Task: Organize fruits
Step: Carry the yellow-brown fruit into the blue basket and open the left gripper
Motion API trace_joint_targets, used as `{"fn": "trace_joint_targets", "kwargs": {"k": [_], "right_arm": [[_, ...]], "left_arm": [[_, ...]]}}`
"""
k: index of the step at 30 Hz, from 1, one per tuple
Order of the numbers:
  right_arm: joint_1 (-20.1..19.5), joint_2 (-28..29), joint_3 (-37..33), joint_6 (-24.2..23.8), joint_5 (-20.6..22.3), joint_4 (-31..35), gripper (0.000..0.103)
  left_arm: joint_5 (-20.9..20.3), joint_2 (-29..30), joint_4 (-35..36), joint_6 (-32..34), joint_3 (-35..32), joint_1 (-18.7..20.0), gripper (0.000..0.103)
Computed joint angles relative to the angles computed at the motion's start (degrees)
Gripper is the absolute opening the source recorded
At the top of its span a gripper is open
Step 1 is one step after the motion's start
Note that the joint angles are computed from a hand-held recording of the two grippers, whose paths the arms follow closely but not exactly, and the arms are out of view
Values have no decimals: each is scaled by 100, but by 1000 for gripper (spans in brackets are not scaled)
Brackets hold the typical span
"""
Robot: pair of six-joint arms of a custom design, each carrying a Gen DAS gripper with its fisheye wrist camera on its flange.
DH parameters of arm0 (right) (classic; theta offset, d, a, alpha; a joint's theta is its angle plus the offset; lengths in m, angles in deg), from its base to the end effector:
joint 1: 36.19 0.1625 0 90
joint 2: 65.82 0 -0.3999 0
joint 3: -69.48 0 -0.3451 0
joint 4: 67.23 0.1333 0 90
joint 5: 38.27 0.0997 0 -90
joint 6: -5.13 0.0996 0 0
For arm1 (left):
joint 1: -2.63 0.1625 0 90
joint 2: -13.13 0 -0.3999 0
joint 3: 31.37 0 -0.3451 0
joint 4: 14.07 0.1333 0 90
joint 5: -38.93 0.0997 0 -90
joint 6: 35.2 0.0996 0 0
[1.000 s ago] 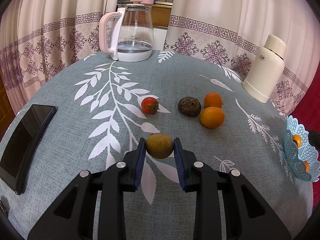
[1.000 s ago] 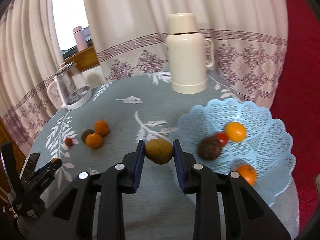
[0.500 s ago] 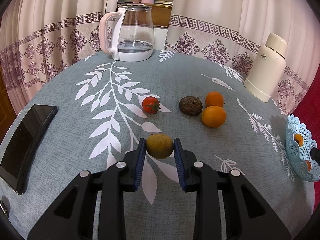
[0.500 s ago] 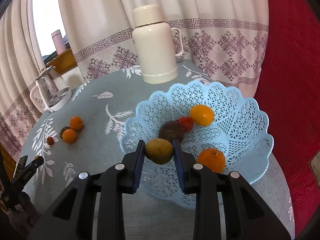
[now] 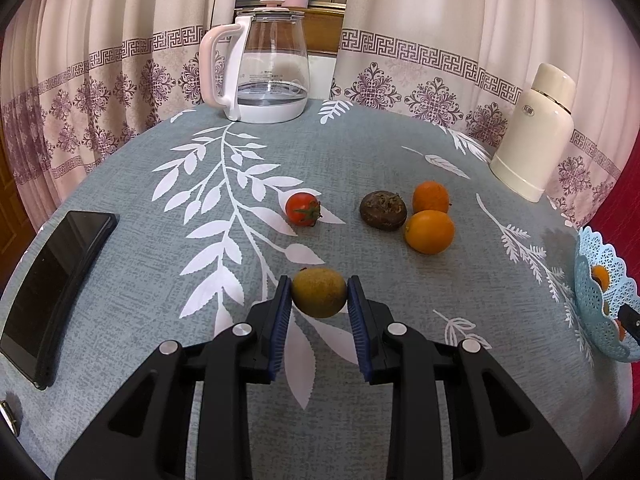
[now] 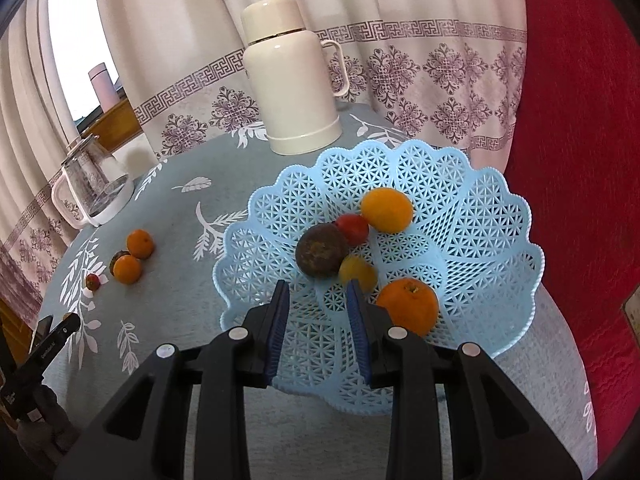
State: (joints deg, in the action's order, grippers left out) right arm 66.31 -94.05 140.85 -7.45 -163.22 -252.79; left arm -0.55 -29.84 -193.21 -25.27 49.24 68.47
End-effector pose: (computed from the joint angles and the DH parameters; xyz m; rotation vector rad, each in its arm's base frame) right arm 0.2324 -0.6959 0.1449 0.1519 -2.3292 1.1350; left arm -0.0855 -0.7042 0.2629 0.1607 2.1762 -1.1427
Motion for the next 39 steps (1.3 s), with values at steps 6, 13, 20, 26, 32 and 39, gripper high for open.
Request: {"fn": "trace_joint_targets", "kwargs": {"k": [6, 13, 20, 26, 32, 39], "right_arm": [[-10, -13, 85, -14, 32, -166, 30], [9, 38, 149, -187, -129, -658, 38], [61, 198, 99, -755, -435, -1478, 54], [-7, 107, 188, -645, -390, -1566, 55], [-68, 23, 288, -554, -330, -1674, 55], [-142, -14, 385, -371, -263, -1831, 55]], "left_arm": [[18, 8, -25, 55, -1, -7, 29], [-12, 14, 16, 112, 50, -95, 29], [-93, 32, 108, 78, 94, -223, 29], [-192, 103, 171, 166, 74, -356, 29], [-332, 260, 284, 321, -58, -532, 29], [-880, 397, 787, 206, -318, -662, 29]]}}
